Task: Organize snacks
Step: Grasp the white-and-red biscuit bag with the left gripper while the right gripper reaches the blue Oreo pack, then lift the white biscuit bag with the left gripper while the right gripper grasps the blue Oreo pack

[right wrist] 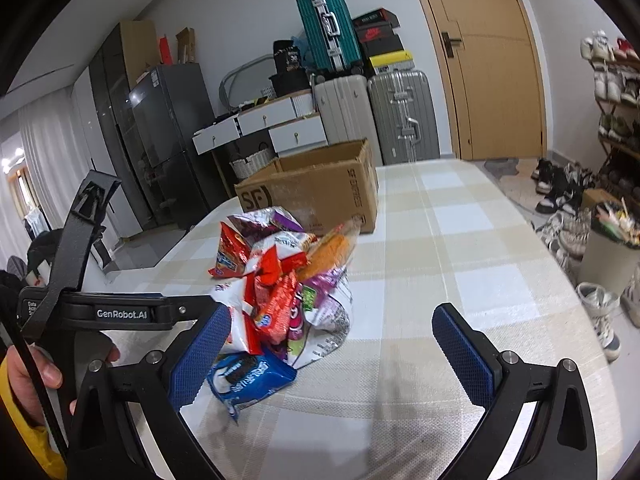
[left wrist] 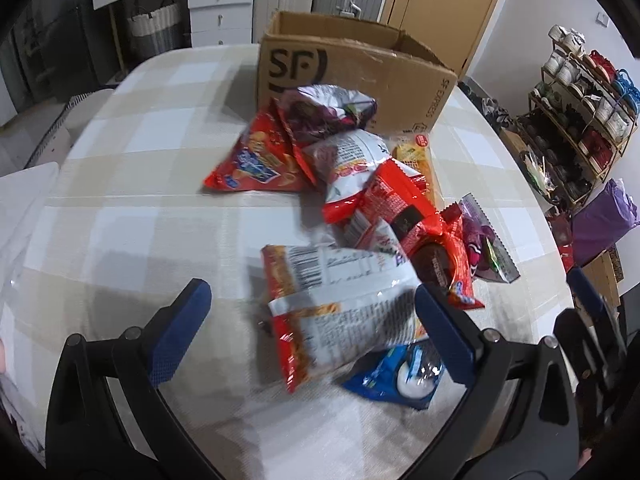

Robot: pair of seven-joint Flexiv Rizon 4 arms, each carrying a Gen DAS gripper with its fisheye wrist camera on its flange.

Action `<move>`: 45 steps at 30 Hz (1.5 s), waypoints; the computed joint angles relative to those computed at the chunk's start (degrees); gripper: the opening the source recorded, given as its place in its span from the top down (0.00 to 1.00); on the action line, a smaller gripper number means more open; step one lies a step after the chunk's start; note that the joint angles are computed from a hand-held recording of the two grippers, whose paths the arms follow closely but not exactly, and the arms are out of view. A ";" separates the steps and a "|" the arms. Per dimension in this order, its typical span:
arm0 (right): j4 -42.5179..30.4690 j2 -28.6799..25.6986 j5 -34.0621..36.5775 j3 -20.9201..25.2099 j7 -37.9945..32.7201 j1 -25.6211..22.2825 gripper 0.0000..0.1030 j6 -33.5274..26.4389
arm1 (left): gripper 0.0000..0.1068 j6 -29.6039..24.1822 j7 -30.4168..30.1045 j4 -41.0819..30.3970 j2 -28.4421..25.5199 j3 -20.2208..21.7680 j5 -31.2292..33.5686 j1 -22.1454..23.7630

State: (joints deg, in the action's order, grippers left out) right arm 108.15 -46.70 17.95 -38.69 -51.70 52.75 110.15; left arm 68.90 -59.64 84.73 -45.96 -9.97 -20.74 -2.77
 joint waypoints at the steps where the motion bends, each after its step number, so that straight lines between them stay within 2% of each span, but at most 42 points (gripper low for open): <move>1: -0.45 0.01 -0.34 1.51 0.23 -1.50 0.00 0.08 | 0.05 -0.97 -0.49 -1.13 -0.67 0.54 0.30 -0.55; 5: -1.50 0.13 -1.16 5.71 0.60 -5.47 0.00 0.66 | 0.10 -5.28 -1.77 -5.24 -3.36 1.08 0.56 -1.48; 6: -1.74 0.16 -1.45 6.69 0.56 -6.39 0.00 0.69 | 0.18 -5.47 -1.07 -5.40 -3.79 -0.10 -0.14 -0.79; 9: -2.13 0.46 -2.11 8.75 0.20 -8.14 0.00 1.14 | 0.23 -4.96 -0.91 -5.68 -4.29 -0.11 -0.25 -0.88; 13: -2.33 0.58 -2.24 8.84 -0.58 -7.88 0.00 0.72 | 0.32 -4.54 0.87 -3.84 -3.28 -1.47 -1.24 0.60; 19: -2.20 0.81 -2.30 7.49 -0.16 -6.53 0.00 -1.00 | 0.37 -5.20 3.16 -1.75 -2.07 -3.94 -5.26 3.80; 22: -2.01 1.71 -3.49 8.57 0.33 -7.31 0.00 -1.35 | 0.37 -4.60 4.69 -0.56 -1.42 -5.19 -7.86 5.55; 24: -2.44 2.59 -5.23 11.27 0.30 -9.49 0.00 -1.58 | 0.37 -3.93 6.42 1.08 -0.50 -6.28 -9.72 6.98; 29: -5.23 4.39 -12.76 24.82 0.55 -20.06 0.00 -4.05 | 0.37 -2.25 10.90 4.24 1.51 -8.09 -13.68 9.66; 33: -7.93 3.82 -17.41 30.38 1.92 -23.84 0.00 -7.69 | 0.37 -0.28 14.42 7.21 3.21 -9.29 -16.87 11.58; 35: -10.08 3.35 -18.42 35.52 1.69 -27.40 0.00 -10.33 | 0.37 1.21 16.16 8.43 3.76 -9.82 -18.36 12.22; 36: -10.82 2.83 -20.93 37.16 3.77 -28.77 0.00 -11.23 | 0.37 1.80 16.90 8.89 3.95 -10.00 -18.97 12.49; 37: -11.14 2.58 -21.65 36.93 4.54 -28.55 0.00 -11.78 | 0.37 2.25 17.57 9.21 4.08 -10.26 -19.60 12.78; 40: -12.48 1.99 -23.61 31.11 7.99 -23.83 0.01 -16.83 | 0.37 3.42 19.35 10.20 4.47 -10.82 -21.35 13.58; 45: -14.26 1.51 -27.12 29.41 13.49 -22.52 0.14 -21.70 | 0.37 3.75 21.82 10.90 4.68 -11.13 -22.81 14.26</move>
